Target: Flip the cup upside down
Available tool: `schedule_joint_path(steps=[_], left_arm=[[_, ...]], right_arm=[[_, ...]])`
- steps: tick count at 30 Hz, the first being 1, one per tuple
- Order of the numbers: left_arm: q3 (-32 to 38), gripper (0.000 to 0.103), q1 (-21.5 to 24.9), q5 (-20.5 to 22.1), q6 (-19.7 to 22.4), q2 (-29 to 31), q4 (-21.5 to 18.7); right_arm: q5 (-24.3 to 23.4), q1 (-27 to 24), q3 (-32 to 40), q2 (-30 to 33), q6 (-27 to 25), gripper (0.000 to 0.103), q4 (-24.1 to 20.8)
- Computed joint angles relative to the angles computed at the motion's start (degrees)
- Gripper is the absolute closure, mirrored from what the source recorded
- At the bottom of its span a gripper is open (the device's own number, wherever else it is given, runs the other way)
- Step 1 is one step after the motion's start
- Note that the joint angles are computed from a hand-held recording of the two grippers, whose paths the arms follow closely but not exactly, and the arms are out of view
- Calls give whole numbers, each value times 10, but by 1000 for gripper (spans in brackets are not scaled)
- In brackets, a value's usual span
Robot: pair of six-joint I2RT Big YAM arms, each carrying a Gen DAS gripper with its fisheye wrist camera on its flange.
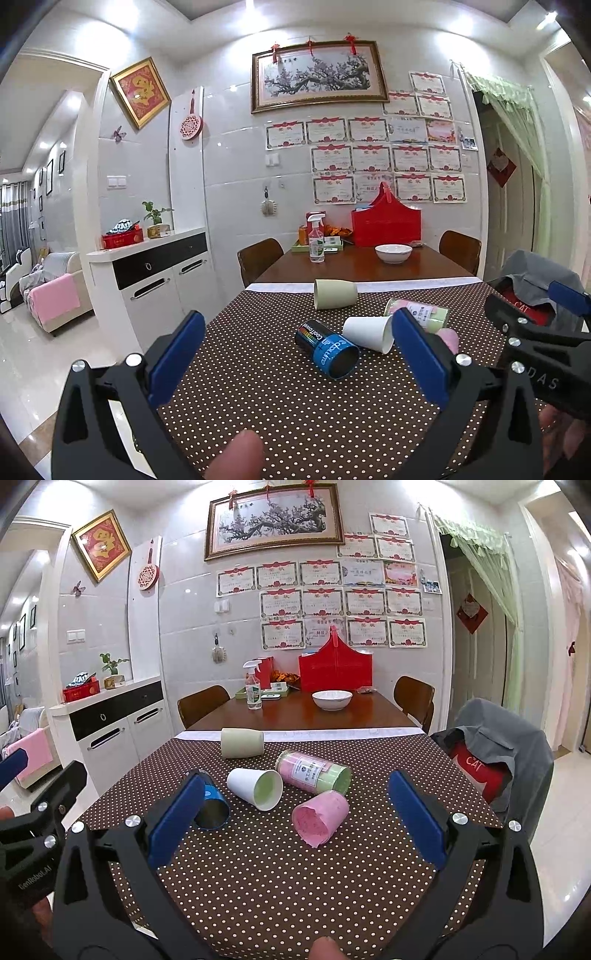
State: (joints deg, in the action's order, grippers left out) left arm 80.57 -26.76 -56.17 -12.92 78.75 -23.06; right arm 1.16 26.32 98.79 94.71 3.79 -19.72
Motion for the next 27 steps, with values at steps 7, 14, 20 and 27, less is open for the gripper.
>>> schedule_joint_path(steps=[7,14,20,27], left_arm=[[5,4,1,0,-2,3,-1],[12,4,4,5,-4,7,-7],[13,4,4,5,-4,7,-8],[15,4,4,5,-2,9,-7]], right_arm=[[0,2,5,3,-6,6,2],[2,3,6,4,-7,6,3],[3,4,12,7,-6,6,1],[3,2,19,12,-6,6,2]])
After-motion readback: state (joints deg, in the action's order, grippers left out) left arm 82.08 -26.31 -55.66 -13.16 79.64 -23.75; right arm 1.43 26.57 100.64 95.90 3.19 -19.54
